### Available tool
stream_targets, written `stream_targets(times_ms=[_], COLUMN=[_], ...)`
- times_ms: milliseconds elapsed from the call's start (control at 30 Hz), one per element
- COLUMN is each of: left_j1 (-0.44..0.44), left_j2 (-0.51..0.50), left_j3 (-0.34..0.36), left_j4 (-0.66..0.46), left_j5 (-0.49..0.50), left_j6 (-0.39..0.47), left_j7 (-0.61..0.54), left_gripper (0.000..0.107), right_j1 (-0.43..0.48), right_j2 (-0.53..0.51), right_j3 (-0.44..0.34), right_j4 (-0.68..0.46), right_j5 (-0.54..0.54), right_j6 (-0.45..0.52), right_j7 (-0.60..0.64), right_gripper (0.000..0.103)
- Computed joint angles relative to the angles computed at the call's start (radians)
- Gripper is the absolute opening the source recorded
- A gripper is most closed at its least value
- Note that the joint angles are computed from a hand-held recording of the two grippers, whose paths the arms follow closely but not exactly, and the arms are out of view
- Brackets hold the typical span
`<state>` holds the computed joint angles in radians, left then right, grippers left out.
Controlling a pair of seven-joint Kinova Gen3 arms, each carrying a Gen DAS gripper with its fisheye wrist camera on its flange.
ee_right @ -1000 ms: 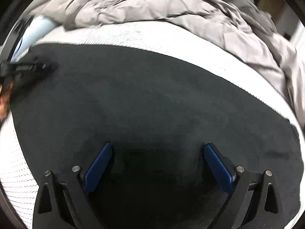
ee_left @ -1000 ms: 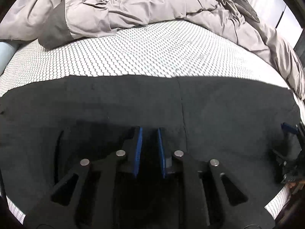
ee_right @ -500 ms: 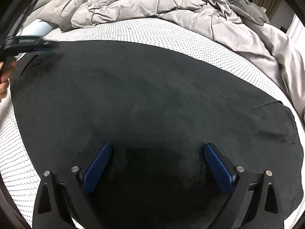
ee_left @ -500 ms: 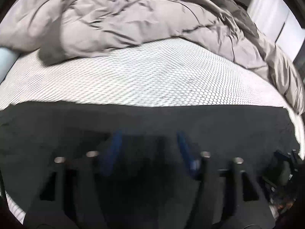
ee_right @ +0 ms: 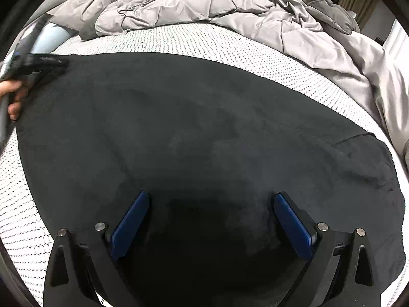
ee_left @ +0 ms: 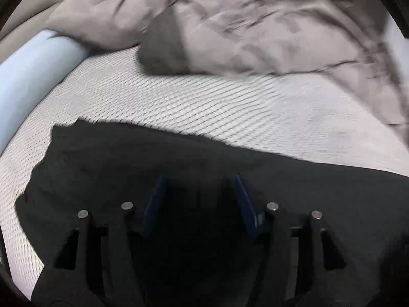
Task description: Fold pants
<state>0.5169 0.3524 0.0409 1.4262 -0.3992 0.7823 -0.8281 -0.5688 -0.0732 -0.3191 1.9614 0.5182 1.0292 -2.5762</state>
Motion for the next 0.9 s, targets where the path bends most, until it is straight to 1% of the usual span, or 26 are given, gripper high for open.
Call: stream_targets(times_ms=[33, 67, 100, 133, 167, 200, 233, 267, 300, 333, 367, 400, 467, 500, 567, 633, 667, 700, 767, 800, 833, 867, 900], left_j1=[-0.009, -0.002, 0.021, 0.025, 0.010, -0.023, -0.069, -0.114, -0.140, -0.147, -0.136, -0.106, -0.028, -0.007, -0.019, -0.004, -0.011, -0.035, -0.103, -0.135, -0.148, -0.156, -0.154], left_j2=[-0.035, -0.055, -0.061, -0.065, -0.070, -0.071, -0.064, -0.051, -0.051, -0.055, -0.061, -0.065, -0.051, -0.056, -0.082, -0.111, -0.135, -0.177, -0.237, -0.255, -0.254, -0.239, -0.216], left_j3=[0.000, -0.019, -0.053, -0.068, -0.070, -0.060, -0.041, -0.014, -0.002, 0.001, -0.004, -0.025, -0.098, -0.113, -0.098, -0.108, -0.100, -0.075, 0.016, 0.062, 0.098, 0.115, 0.114], left_j4=[0.031, 0.053, 0.062, 0.065, 0.077, 0.094, 0.106, 0.122, 0.140, 0.155, 0.165, 0.168, 0.164, 0.176, 0.209, 0.230, 0.246, 0.276, 0.334, 0.361, 0.373, 0.366, 0.361], left_j5=[0.005, -0.006, -0.034, -0.046, -0.042, -0.021, 0.010, 0.028, 0.029, 0.015, -0.016, -0.057, -0.138, -0.163, -0.173, -0.162, -0.137, -0.097, -0.016, 0.008, 0.016, 0.024, 0.030], left_j6=[-0.024, -0.033, -0.024, 0.000, 0.008, 0.000, -0.011, -0.015, -0.036, -0.048, -0.044, -0.024, 0.008, 0.017, 0.006, 0.005, -0.017, -0.055, -0.131, -0.150, -0.152, -0.138, -0.133], left_j7=[-0.026, -0.036, -0.030, -0.007, 0.017, 0.024, 0.015, -0.008, -0.029, -0.037, -0.030, -0.024, 0.012, 0.018, 0.019, 0.025, 0.009, -0.022, -0.104, -0.144, -0.185, -0.226, -0.250], left_gripper=[0.053, 0.053, 0.053, 0.053, 0.053, 0.045, 0.030, 0.025, 0.021, 0.021, 0.021, 0.021, 0.021, 0.021, 0.021, 0.021, 0.021, 0.021, 0.022, 0.023, 0.024, 0.026, 0.029], right_j1=[0.001, 0.001, -0.001, -0.003, -0.007, -0.011, -0.012, -0.012, -0.011, -0.011, -0.009, -0.008, -0.006, -0.005, -0.003, -0.002, -0.005, -0.008, -0.015, -0.019, -0.021, -0.022, -0.033], right_j2=[0.003, 0.006, 0.008, 0.012, 0.014, 0.016, 0.015, 0.014, 0.012, 0.010, 0.008, 0.008, 0.006, 0.004, 0.003, 0.004, 0.009, 0.012, 0.012, 0.007, -0.002, -0.010, -0.011], right_j3=[0.001, 0.001, 0.000, -0.002, -0.004, -0.005, -0.003, 0.000, 0.003, 0.005, 0.007, 0.007, 0.005, 0.006, 0.005, 0.003, -0.002, -0.004, -0.008, -0.010, -0.009, -0.008, -0.002], right_j4=[-0.004, -0.009, -0.011, -0.014, -0.014, -0.014, -0.014, -0.012, -0.011, -0.011, -0.009, -0.007, -0.005, -0.003, 0.000, -0.001, -0.006, -0.011, -0.018, -0.019, -0.017, -0.013, -0.013], right_j5=[-0.002, -0.001, 0.001, 0.005, 0.009, 0.012, 0.012, 0.009, 0.005, 0.003, 0.001, 0.001, 0.002, 0.001, 0.001, 0.002, 0.007, 0.011, 0.019, 0.019, 0.012, 0.003, -0.007], right_j6=[0.001, 0.005, 0.009, 0.014, 0.018, 0.020, 0.018, 0.015, 0.010, 0.008, 0.003, 0.002, -0.001, -0.003, -0.006, -0.004, 0.006, 0.013, 0.023, 0.020, 0.006, -0.017, -0.030], right_j7=[0.000, -0.002, -0.007, -0.014, -0.021, -0.024, -0.024, -0.020, -0.014, -0.010, -0.006, -0.004, -0.001, 0.001, 0.004, 0.002, -0.004, -0.011, -0.023, -0.027, -0.021, -0.007, 0.016], right_gripper=[0.099, 0.099, 0.099, 0.099, 0.099, 0.099, 0.099, 0.099, 0.099, 0.099, 0.100, 0.100, 0.100, 0.100, 0.100, 0.100, 0.100, 0.100, 0.100, 0.100, 0.100, 0.100, 0.100])
